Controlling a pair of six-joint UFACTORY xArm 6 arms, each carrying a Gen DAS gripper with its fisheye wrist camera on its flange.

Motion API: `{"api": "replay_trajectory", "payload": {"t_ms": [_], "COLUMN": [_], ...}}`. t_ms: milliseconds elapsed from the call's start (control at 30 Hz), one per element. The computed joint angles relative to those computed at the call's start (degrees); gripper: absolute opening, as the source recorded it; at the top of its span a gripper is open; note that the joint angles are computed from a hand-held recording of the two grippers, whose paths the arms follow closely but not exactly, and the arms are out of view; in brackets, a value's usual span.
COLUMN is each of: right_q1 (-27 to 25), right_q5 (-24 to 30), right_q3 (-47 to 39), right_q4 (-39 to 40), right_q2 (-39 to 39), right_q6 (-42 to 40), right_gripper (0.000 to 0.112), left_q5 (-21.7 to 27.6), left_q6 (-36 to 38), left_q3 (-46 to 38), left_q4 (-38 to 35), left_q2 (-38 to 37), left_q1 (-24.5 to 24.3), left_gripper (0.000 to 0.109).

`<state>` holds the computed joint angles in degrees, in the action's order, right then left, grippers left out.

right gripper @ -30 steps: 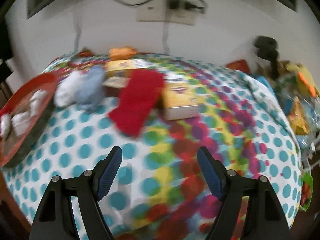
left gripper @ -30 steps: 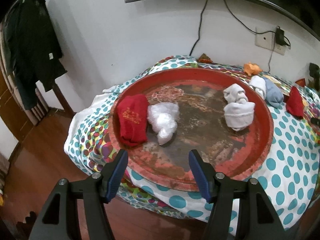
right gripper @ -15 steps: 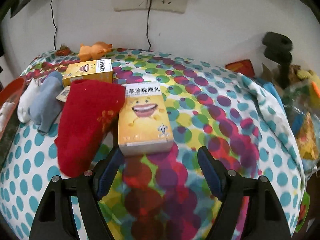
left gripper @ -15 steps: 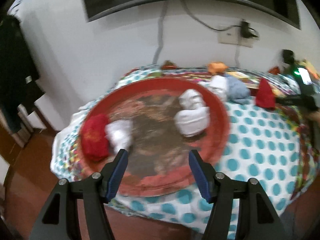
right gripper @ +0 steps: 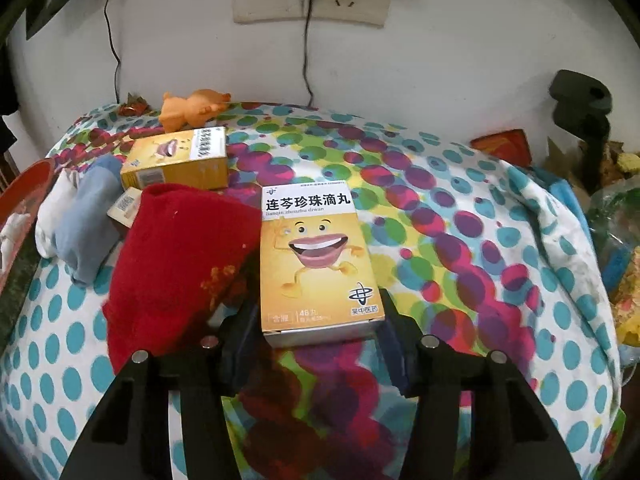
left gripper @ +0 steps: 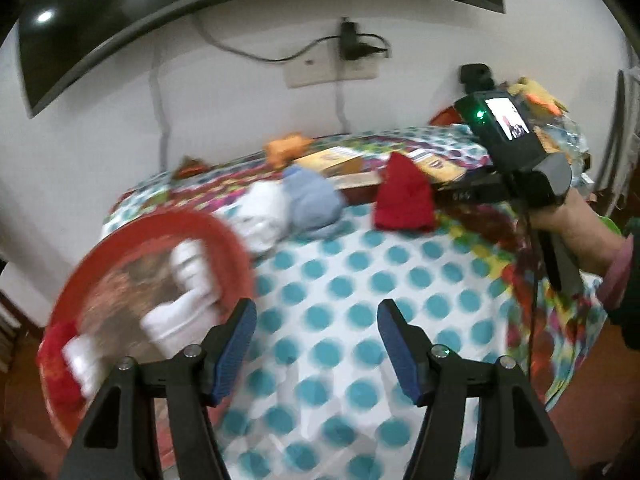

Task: Organize objects
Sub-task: 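Grasp the yellow medicine box with the right gripper while the left gripper grasps the red sock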

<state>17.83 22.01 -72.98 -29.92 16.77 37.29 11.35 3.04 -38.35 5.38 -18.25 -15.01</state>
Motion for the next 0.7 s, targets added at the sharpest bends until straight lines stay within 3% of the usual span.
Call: {"api": "replay_trajectory", "payload": {"t_ms": [133,300,400,700], "right_q1": [-1.5,-3.6,-4.4,-4.3], "right_q5": [-1.6,-4.0,-5.5,-4.9], "right_q3": [5.6,13.5,15.7,15.4], "right_q4": [0.6,1.7,3.1,2.7], "right_q2": [-4.2,-10.2,-11.6,-11.6], "right_q6": [0.1,-0.2,-1.4,-1.7], "right_gripper": [0.051,0.051,0.051,0.052], "left_q5": [-0.5,1.1,4.2,14.3], "left_q6": [5.6,22.7,27.9,26.7], "left_q3": [-5.7,-15.2,-22.9,-39.8], "left_q4": [-6.5,-26.7,-32.4,-38.4], "left_q2": [6.9,15.8,22.2,35.8], "left_q1": [-4.0,-8.3,-9.1,-7.5], "left_gripper": [0.065,0.065,0.065,0.065]}}
